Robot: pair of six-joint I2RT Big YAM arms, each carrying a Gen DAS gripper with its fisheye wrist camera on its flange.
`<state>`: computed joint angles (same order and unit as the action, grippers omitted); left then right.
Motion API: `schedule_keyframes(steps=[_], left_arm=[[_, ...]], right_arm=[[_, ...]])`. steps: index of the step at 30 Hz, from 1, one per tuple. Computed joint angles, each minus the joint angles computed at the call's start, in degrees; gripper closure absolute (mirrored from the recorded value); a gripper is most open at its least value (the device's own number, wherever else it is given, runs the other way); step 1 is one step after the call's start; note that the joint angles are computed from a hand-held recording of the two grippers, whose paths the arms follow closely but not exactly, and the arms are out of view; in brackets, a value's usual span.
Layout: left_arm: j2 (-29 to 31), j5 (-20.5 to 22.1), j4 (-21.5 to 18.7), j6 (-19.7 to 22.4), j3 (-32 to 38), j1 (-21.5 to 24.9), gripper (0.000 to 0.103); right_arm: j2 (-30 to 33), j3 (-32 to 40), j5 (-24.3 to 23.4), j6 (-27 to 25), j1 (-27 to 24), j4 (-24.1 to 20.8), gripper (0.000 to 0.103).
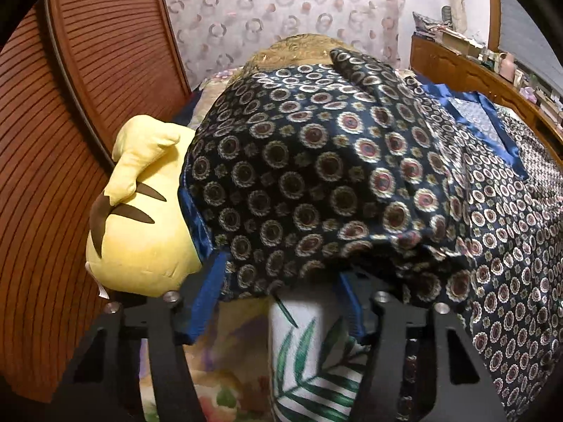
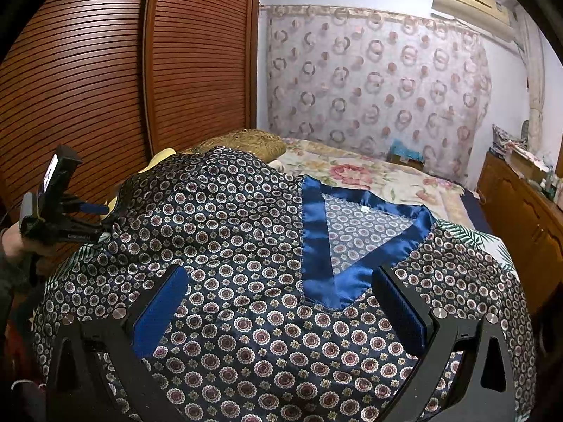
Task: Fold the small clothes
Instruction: 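Grasp the robe's side panel with the left tool and lift it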
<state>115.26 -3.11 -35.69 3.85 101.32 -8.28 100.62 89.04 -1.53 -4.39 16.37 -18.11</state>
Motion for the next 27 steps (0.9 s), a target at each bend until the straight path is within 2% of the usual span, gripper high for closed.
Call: schedule_keyframes(steps=[1, 3, 5, 6, 8, 14, 22, 27], left_arm=[[0.0, 0.1, 0.2, 0.0, 0.0, 0.2, 0.056], [-0.7, 1.0, 1.7, -0.1, -0.9, 0.6, 0.076], [-1.3, 2.9, 2.8, -0.3, -1.6, 1.0, 0.092], [-1.8, 3.4, 3.5, -0.5, -2.0, 1.1, 0.096], [-2.5, 2.9, 4.8, -1.1, -2.5, 1.1, 0.099], [-6.9, 5.7, 11.3, -2.3, -4.9, -0.2, 0.100], [-7.3, 7.7, 11.4, 1.6, -1.1, -4.9, 0.100], [-7.2, 10.4, 11.1, 1.4, -1.5, -7.0, 0.100]], right_arm=[[0.1, 0.0, 0.1, 0.0, 0.0, 0.1, 0.000], [-0.2, -0.6, 0.0, 0.3, -0.2, 0.4, 0.000], [-0.5, -1.3, -0.1, 0.9, -0.4, 0.6, 0.000], [-0.4, -1.3, -0.2, 1.2, -0.5, 0.5, 0.000], [-0.6, -1.8, -0.4, 2.1, -0.7, 0.5, 0.000], [-1.7, -3.2, -0.8, 3.6, -1.7, 1.0, 0.000], [-3.8, -6.2, -0.5, 5.0, -2.3, 2.8, 0.000], [-4.7, -7.6, -0.9, 5.4, -2.8, 3.1, 0.000]])
